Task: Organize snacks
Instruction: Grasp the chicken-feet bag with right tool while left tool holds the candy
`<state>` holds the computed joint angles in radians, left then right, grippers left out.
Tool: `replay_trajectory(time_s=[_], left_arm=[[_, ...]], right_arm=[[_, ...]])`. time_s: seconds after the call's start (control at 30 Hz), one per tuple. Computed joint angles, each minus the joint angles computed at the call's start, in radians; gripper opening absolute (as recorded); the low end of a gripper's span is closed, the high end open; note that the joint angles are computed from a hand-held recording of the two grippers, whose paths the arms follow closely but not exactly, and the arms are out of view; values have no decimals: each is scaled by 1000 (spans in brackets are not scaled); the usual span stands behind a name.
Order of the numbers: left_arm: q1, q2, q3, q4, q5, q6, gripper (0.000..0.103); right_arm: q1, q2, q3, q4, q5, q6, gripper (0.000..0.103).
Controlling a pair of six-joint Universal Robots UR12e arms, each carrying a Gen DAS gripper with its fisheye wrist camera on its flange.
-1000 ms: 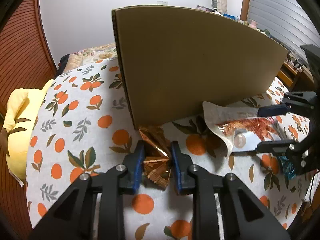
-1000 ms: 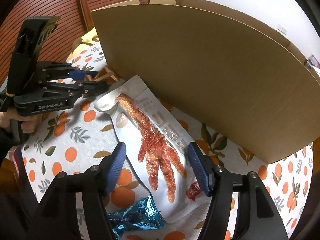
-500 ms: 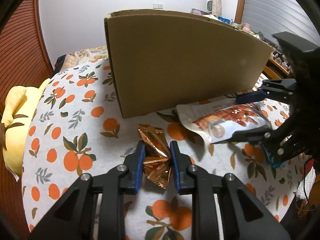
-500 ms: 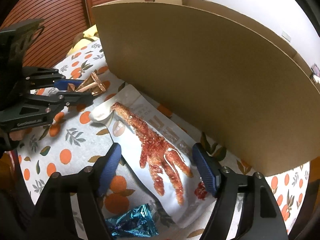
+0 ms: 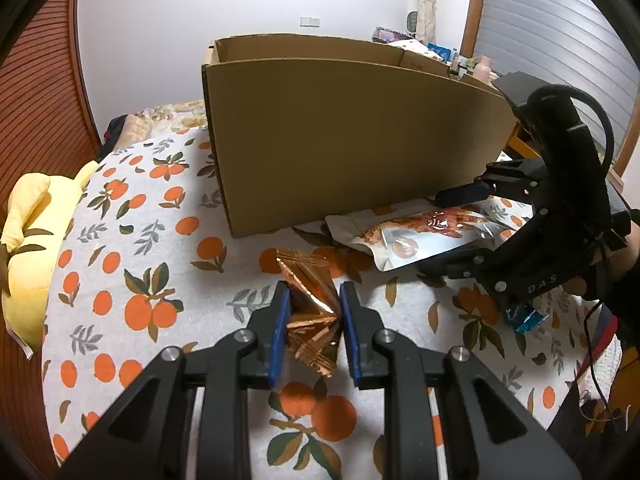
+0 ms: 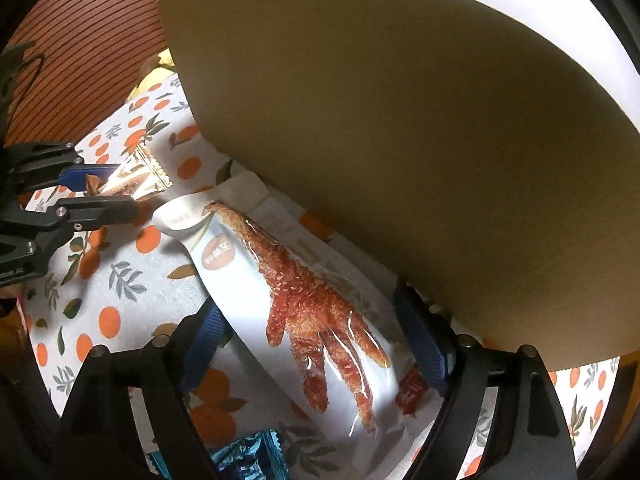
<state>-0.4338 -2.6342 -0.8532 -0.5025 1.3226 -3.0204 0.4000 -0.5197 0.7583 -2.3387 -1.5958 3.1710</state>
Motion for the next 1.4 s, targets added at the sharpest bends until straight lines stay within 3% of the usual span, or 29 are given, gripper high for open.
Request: replay_trajectory(time_s=[0.37,0.5,0.83,0.97,1.4], left_arm=[[2,10,-18,13,-13,-12,22],[1,11,-22,15,-16,-15,22],[0,12,-25,18,-21,-19,22],[0,14,-29,22,-22,-22,22],[6,29,-52,52,-34,-34,22]], right_arm=[[9,-37,63,-31,-33,-29,42],[18,-52,90,-60,-53,-47,35],[44,-72,129,-128,-116,-120,24],[54,-83,151,-163,-146,-150,23],[63,-115,203,-236,-141,-174,23]])
